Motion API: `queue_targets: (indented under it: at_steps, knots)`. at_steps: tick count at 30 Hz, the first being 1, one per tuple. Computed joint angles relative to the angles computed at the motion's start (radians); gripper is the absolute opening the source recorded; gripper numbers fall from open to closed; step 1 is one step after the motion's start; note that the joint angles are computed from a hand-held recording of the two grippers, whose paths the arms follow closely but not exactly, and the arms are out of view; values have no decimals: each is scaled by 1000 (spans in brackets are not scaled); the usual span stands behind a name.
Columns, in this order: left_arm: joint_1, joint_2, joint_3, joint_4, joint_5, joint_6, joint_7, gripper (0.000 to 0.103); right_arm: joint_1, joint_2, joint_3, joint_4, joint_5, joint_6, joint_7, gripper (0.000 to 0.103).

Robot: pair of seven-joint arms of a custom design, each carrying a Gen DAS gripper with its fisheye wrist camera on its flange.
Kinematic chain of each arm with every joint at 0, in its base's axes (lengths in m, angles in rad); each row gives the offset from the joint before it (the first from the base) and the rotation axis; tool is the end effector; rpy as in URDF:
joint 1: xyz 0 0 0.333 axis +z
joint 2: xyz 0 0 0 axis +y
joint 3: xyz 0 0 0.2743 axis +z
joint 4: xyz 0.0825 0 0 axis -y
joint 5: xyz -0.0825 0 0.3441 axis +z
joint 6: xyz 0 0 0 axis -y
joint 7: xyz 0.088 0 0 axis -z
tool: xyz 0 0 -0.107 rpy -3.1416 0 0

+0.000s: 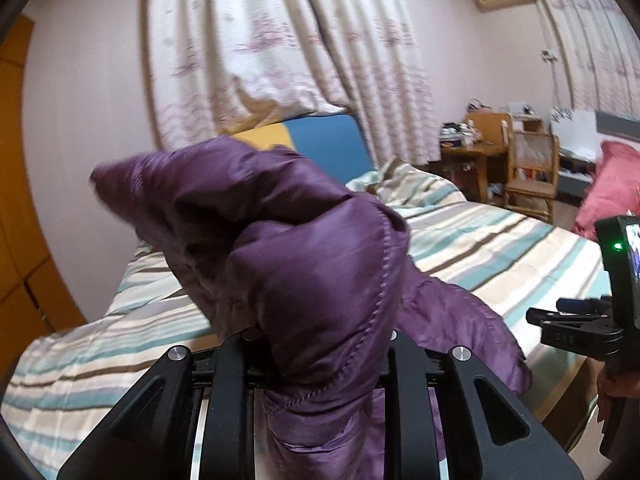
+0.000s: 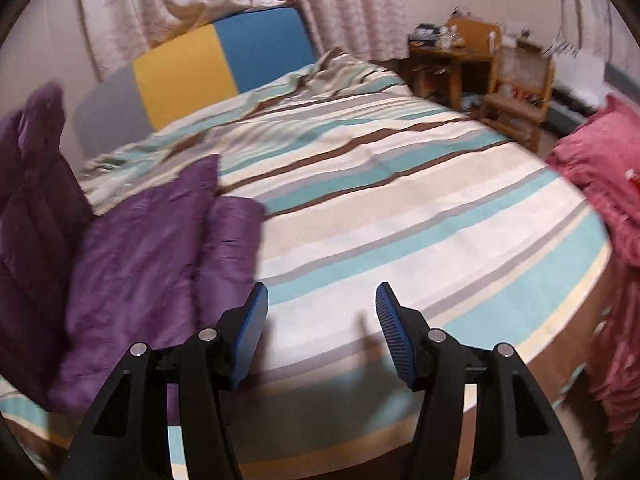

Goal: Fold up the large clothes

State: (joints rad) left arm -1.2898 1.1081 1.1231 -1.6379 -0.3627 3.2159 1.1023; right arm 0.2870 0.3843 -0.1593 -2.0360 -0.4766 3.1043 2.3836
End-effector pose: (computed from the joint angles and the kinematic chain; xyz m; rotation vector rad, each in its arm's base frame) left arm 0.6077 -0.3060 0.3380 -1.3217 1.5490 -0.8127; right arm 0.5863 0.1202 0.3193 -1.6202 1.9457 -0.5587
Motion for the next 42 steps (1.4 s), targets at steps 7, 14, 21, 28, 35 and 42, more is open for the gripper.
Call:
queue_targets:
  at_steps: [7, 14, 21, 28, 35, 42]
  knots:
    - [135, 25, -122, 198, 101, -66, 9, 22, 159, -6, -209, -8, -233, -20, 225, 58]
    - [230, 73, -218, 361, 234, -127, 6, 22, 66, 1, -124, 22, -273, -46, 260, 60]
    - [393, 47, -460, 461, 336, -124, 66, 36, 19, 8, -79, 35, -262, -58, 256, 60]
    - [499, -36, -660, 416, 429, -51, 139, 85, 9, 10, -65, 35, -255, -58, 249, 60]
    - [502, -250, -752, 58, 348, 254, 213, 89, 20, 5, -79, 29, -264, -36, 259, 61]
    - [423, -294, -629, -51, -12, 313, 196, 89, 22, 0, -66, 32, -261, -31, 234, 61]
